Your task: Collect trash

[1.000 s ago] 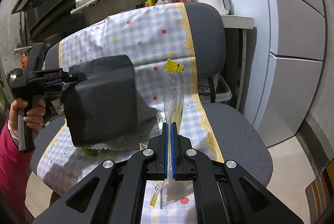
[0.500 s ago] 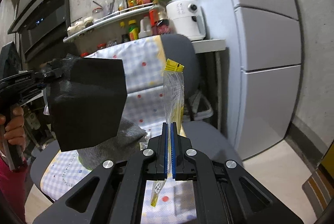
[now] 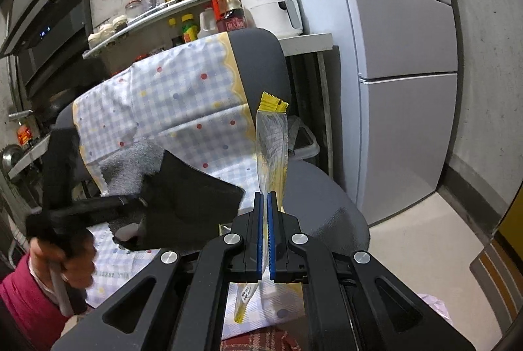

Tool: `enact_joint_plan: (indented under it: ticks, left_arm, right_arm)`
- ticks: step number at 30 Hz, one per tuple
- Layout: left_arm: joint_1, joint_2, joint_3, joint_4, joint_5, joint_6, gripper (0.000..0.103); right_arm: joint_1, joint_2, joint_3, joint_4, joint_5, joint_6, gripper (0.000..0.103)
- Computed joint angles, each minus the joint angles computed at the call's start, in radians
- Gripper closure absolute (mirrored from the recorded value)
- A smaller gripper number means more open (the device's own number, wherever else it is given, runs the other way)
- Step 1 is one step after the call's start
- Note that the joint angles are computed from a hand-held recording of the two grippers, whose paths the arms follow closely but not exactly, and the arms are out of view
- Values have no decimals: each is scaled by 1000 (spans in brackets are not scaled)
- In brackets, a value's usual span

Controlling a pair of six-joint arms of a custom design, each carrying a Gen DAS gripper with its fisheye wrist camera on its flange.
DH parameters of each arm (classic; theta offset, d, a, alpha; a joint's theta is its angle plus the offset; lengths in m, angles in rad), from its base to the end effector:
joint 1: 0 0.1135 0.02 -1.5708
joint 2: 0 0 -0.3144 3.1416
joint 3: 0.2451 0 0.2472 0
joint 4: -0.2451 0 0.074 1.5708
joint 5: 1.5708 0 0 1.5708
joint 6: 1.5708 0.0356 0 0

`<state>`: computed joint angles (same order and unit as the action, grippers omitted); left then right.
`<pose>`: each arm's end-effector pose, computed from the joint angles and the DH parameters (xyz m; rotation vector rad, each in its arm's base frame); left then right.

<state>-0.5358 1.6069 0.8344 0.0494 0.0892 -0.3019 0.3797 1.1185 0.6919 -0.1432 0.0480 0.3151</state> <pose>0.2796 -0.1697 0.2309 0.3211 2.3272 -0.5268 0.2031 0.0792 0.2926 -0.0414 2.1604 0.3536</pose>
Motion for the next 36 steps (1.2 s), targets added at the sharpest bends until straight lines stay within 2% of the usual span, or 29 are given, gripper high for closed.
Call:
enact_joint_plan:
  ticks: [3, 5, 7, 9, 15, 18, 21, 23, 25, 27, 31, 32, 34, 35, 36]
  left_arm:
    - [-49, -3, -18, -16, -68, 7, 38]
    - [-67, -69, -67, -18, -99, 15, 37]
    - [-75, -153, -118, -18, -130, 18, 32]
    - [-84, -217, -167, 15, -152, 3, 30]
    - [-124, -150, -107, -18, -168, -31, 30]
    - [-98, -204, -122, -27, -142, -76, 30]
    - [-65, -260, -133, -53, -189, -81, 30]
    - [-61, -262, -122, -108, -240, -68, 30]
    - [-57, -224, -117, -118, -209, -69, 33]
    - [-67, -179, -109, -114, -186, -73, 38]
    - [-121, -26, -41, -126, -225, -63, 48]
    - [-124, 2, -26, -127, -243, -58, 55]
    - [-125, 36, -13, -121, -270, -50, 77]
    - [-126, 34, -22, -110, -266, -53, 96]
    - [-124, 19, -34, -87, -249, -57, 103]
  right_arm:
    - [-20, -3, -10, -11, 0, -16, 100]
    - [-37, -5, -15, -16, 3, -22, 100]
    - [-57, -13, -25, -16, 4, -27, 100]
    - [-83, -7, -34, -5, -6, -31, 100]
    - [-114, 17, -57, 21, -47, -7, 100]
    - [-108, -16, -64, 4, -21, -32, 100]
    - [-133, -25, -69, -3, -20, -40, 100]
    - [-152, -14, -73, 8, -35, -37, 100]
    - [-152, -2, -77, 24, -32, -25, 100]
    - [-149, -7, -82, 43, -21, -10, 100]
    - [-126, -73, -73, 32, 51, -17, 100]
    - [-123, -96, -66, 15, 73, -30, 100]
    - [-130, -126, -59, -11, 83, -40, 100]
    - [-138, -146, -57, -26, 86, -46, 100]
    - [-142, -163, -57, -41, 93, -50, 100]
